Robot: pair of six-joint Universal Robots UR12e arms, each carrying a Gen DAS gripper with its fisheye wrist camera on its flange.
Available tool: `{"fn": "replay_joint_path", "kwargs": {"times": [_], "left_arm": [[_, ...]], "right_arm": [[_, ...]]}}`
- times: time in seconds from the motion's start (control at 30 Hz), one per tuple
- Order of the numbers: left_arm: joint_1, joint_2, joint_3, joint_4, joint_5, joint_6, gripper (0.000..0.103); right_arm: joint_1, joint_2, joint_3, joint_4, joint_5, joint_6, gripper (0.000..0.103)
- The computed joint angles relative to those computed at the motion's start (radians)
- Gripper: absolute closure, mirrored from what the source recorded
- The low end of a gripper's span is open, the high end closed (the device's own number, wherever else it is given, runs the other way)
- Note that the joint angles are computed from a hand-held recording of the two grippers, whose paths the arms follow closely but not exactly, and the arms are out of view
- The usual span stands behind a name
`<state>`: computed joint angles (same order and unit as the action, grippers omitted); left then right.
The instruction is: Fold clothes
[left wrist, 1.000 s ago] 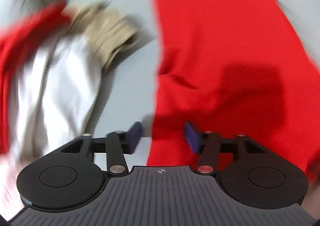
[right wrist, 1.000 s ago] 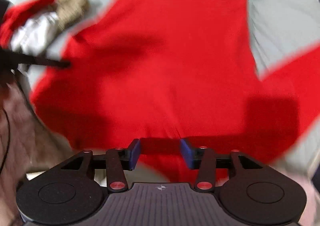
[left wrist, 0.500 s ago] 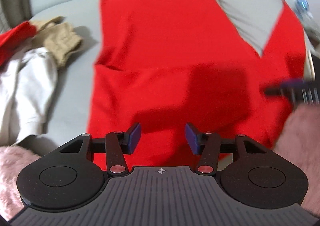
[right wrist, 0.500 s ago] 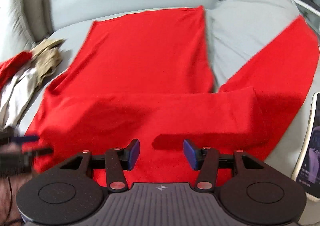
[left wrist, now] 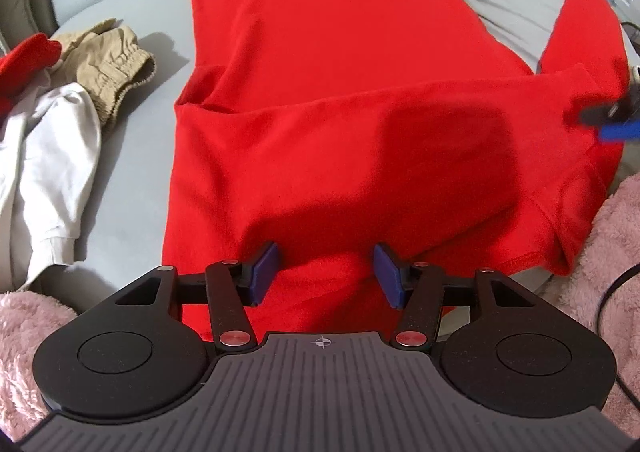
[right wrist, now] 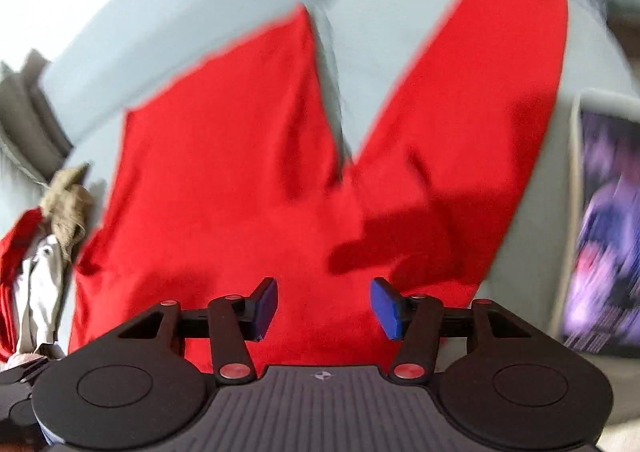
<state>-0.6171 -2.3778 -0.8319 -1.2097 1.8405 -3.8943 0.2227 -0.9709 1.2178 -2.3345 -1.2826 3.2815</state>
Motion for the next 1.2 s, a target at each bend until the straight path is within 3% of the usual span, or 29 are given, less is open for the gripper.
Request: {"fn": "replay_joint_path", "kwargs": {"times": [0.1, 0.23, 0.4, 0.57, 0.8, 1.0, 1.07, 1.1, 1.2], "left_arm": [[0.003, -0.001, 0.004, -0.006, -0.012, 0.003, 0.043], [0.005, -0.004, 0.012, -0.019, -0.022, -0.003, 0.043], [0.009, -0.009, 0.030, -0.047, -0.039, -0.017, 0.042], [0.018, -0.021, 0.059, -0.089, -0.072, -0.039, 0.041], [0.023, -0.035, 0.092, -0.134, -0.097, -0.041, 0.039], [0.028, -0.024, 0.073, -0.119, -0.117, -0.039, 0.039], [0.029, -0.020, 0.066, -0.113, -0.122, -0.037, 0.039], [0.030, -0.020, 0.065, -0.112, -0.124, -0.036, 0.039], [0.031, -0.016, 0.057, -0.103, -0.127, -0.033, 0.039]], "right_arm": [[-0.031, 0.007, -0.012, -0.126, -0.009, 0.002, 0.048], [-0.066, 0.045, -0.069, -0.204, -0.064, 0.039, 0.051], [-0.112, 0.120, -0.180, -0.258, -0.149, 0.116, 0.054], [-0.145, 0.201, -0.292, -0.252, -0.167, 0.229, 0.057], [-0.181, 0.328, -0.434, -0.240, -0.046, 0.590, 0.059], [-0.199, 0.398, -0.464, -0.391, 0.002, 0.885, 0.059], [-0.199, 0.409, -0.475, -0.410, -0.014, 0.907, 0.067], [-0.198, 0.412, -0.480, -0.412, -0.020, 0.903, 0.083], [-0.196, 0.415, -0.494, -0.415, -0.039, 0.846, 0.092]]}}
